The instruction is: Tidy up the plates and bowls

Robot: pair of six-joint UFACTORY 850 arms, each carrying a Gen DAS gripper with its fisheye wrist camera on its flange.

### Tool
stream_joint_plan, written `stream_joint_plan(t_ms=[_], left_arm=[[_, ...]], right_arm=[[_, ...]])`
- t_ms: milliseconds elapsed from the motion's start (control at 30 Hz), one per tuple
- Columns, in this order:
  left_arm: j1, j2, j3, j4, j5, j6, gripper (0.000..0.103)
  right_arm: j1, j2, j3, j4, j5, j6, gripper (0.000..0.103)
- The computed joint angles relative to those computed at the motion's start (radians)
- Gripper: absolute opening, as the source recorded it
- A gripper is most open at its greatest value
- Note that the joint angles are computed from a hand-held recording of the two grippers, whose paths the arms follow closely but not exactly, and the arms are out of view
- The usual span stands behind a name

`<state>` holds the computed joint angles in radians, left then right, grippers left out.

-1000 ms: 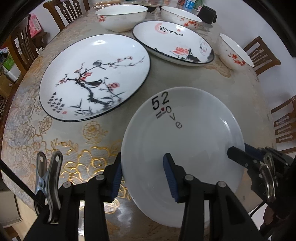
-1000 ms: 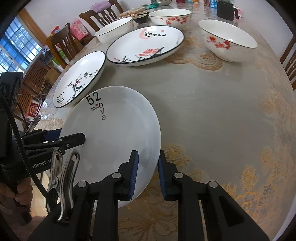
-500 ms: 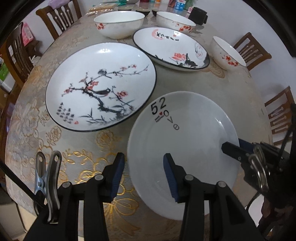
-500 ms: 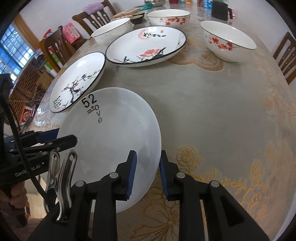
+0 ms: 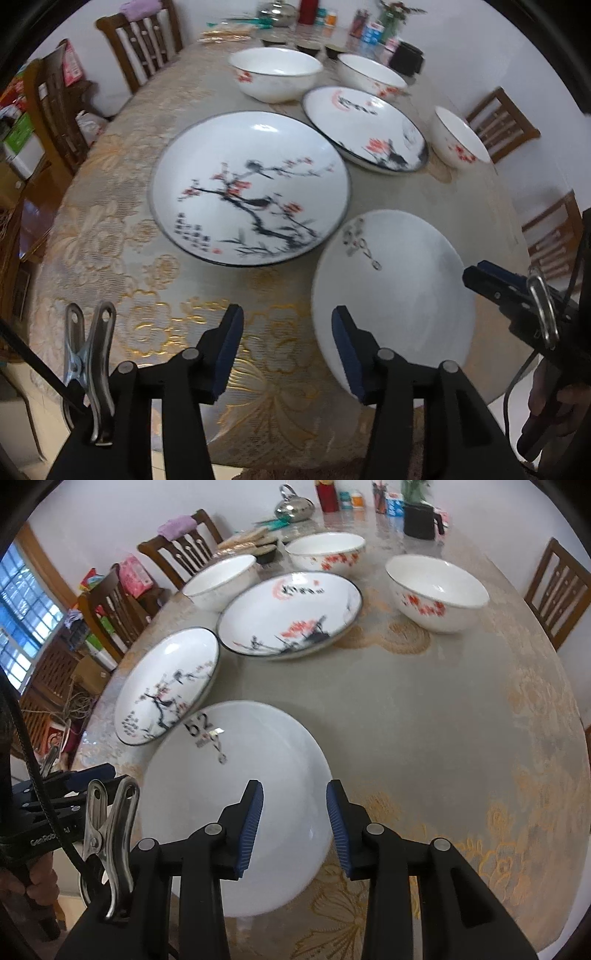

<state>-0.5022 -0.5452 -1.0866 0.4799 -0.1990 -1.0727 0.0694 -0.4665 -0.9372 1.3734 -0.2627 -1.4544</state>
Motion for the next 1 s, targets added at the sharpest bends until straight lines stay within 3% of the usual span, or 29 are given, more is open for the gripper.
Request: stream_joint_plan(t_ms=[233, 433, 533, 867, 1000], left_arm=[[0.029, 0.023, 0.003, 0.137, -0.055, -0.181, 0.056], [0.073, 0.033, 0.002, 0.163, -0.042, -0.152, 0.060], [0.106, 0.014, -0.019, 0.069, -0.035, -0.005, 0.060], [0.213, -0.111, -0.137, -0.526, -0.032, 0.765, 0.060], [0.238, -0.157, -0.185, -0.610, -0.055, 0.881, 0.060]], right_arm=[[0.019, -0.054, -0.085, -0.060, -0.094, 0.040, 0.037], [0.065, -0.098, -0.152, -0.171, -0.114, 0.208, 0.037], [0.103, -0.109, -0.171, -0.200, -0.056, 0.259, 0.037], [0.180, -0.206, -0.292, -0.498, 0.011, 0.709, 0.037], [0.191, -0.242, -0.325, -0.556, 0.008, 0.817, 0.037]])
